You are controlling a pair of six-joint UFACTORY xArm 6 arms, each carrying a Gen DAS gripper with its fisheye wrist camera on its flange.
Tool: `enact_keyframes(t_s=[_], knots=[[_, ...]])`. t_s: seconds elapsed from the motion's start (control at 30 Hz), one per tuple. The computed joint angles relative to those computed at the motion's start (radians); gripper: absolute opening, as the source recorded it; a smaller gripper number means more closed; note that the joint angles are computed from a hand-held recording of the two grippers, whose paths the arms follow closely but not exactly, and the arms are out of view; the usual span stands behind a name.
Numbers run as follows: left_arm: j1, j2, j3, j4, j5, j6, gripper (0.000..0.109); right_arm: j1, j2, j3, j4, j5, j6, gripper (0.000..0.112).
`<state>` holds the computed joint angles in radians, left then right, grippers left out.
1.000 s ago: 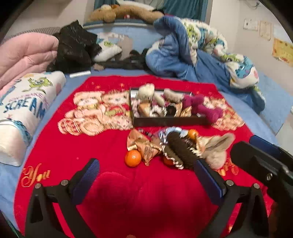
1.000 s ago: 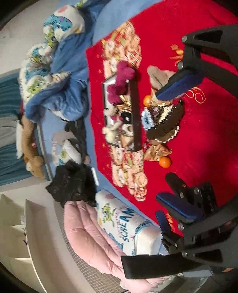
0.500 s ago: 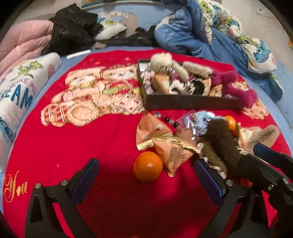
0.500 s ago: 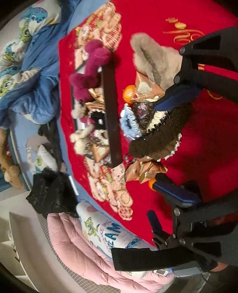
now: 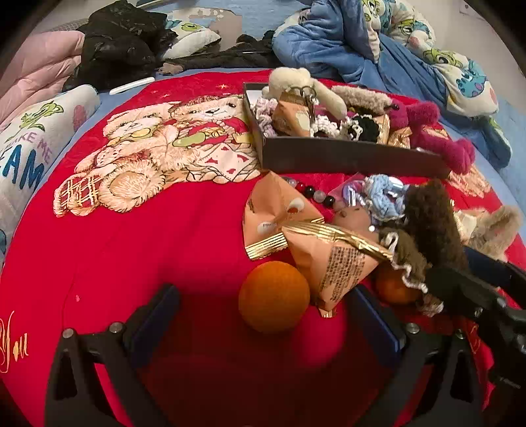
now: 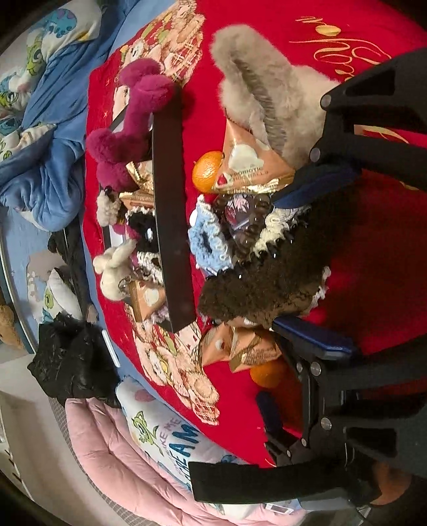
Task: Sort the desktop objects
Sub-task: 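Lower the right tool to the brown fuzzy clip while the left approaches a tangerine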
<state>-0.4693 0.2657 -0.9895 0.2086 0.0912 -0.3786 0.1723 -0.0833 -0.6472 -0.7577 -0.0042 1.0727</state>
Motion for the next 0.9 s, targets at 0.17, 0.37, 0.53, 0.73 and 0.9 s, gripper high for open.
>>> enact_keyframes(t_s=[0.17,0.37,0.53,0.73,0.9], knots=[[0.002,0.017,-0.023,0.071,0.033,-0.058,0.103,-0.012,0.018,-0.023,-0.11,0.009,0.092,0.067],[0.005,0.023,-0.023,0.11,0.031,-0.091,0.103,-0.008,0.025,-0.035,-0.137,0.03,0.111,0.065],[0.008,0.021,-0.019,0.104,0.028,-0.081,0.103,-0.004,0.023,-0.025,-0.084,0.018,0.065,0.058],[0.009,0.021,-0.02,0.104,0.03,-0.08,0.103,0.001,0.006,-0.01,-0.049,0.021,0.052,0.05],[0.01,0.025,-0.025,0.105,0.031,-0.081,0.103,0.007,-0.015,0.01,0.011,0.025,0.007,0.045]])
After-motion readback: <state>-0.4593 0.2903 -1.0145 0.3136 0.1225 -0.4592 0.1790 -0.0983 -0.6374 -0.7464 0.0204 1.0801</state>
